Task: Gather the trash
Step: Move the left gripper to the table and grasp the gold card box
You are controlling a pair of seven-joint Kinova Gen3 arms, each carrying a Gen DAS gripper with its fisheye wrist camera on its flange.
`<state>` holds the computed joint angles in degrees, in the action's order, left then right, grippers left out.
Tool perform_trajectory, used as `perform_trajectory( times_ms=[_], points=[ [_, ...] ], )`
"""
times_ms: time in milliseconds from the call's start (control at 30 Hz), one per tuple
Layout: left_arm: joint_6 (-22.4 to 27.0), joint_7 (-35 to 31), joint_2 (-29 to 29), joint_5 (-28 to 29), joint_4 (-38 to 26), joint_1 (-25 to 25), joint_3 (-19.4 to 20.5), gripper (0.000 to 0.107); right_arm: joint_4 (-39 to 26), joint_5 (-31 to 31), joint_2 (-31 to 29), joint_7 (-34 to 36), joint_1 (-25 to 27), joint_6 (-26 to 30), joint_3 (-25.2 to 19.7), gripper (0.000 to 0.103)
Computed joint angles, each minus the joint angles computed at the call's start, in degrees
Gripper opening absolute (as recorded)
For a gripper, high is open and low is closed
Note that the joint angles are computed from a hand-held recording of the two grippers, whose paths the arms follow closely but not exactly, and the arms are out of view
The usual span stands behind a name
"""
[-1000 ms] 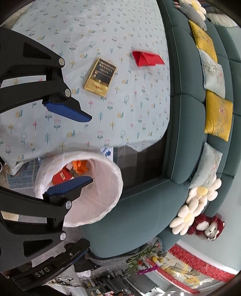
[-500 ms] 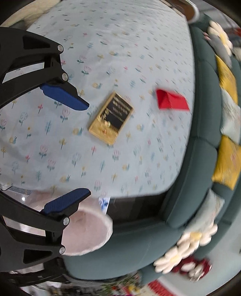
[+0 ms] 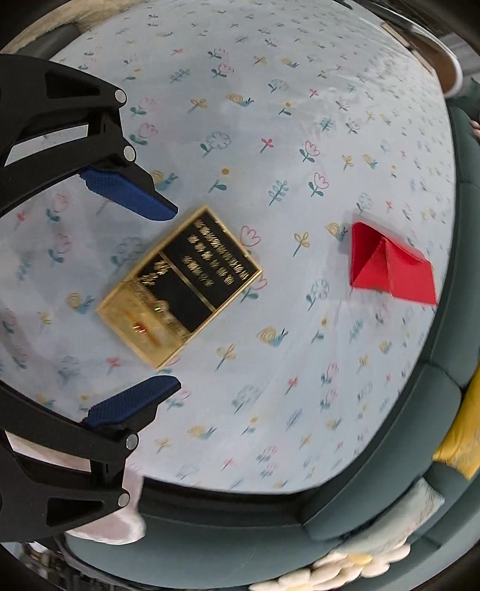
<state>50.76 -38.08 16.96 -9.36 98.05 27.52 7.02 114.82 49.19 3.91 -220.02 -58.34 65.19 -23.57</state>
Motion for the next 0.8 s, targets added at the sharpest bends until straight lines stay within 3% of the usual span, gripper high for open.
perform_trajectory(
  times_ms=[233,467,567,800],
  points=[
    [2.22,-1.82,2.86,0.30,-1.27,-0.33,-0.52,0.077,-0.24,1.09,1.55,1.71,1.64,-4.46,1.79,0.042],
    [-2.67,-6.80,-2.14,0.69,5.92,-2.30,0.17,0.061,-2.71,0.91,3.87,3.59,0.88,-5.40,3.02,0.042],
    [-5.55,-11.20,-5.03,3.18,9.89,-5.09,0.57,0.060,-4.29,0.93,4.82,4.66,0.20,-5.19,3.58,0.042],
    [-7.05,-17.44,-11.18,6.10,15.24,-10.20,-0.33,0.060,-9.19,1.32,7.90,9.37,-0.50,-7.21,5.75,0.042]
  ],
)
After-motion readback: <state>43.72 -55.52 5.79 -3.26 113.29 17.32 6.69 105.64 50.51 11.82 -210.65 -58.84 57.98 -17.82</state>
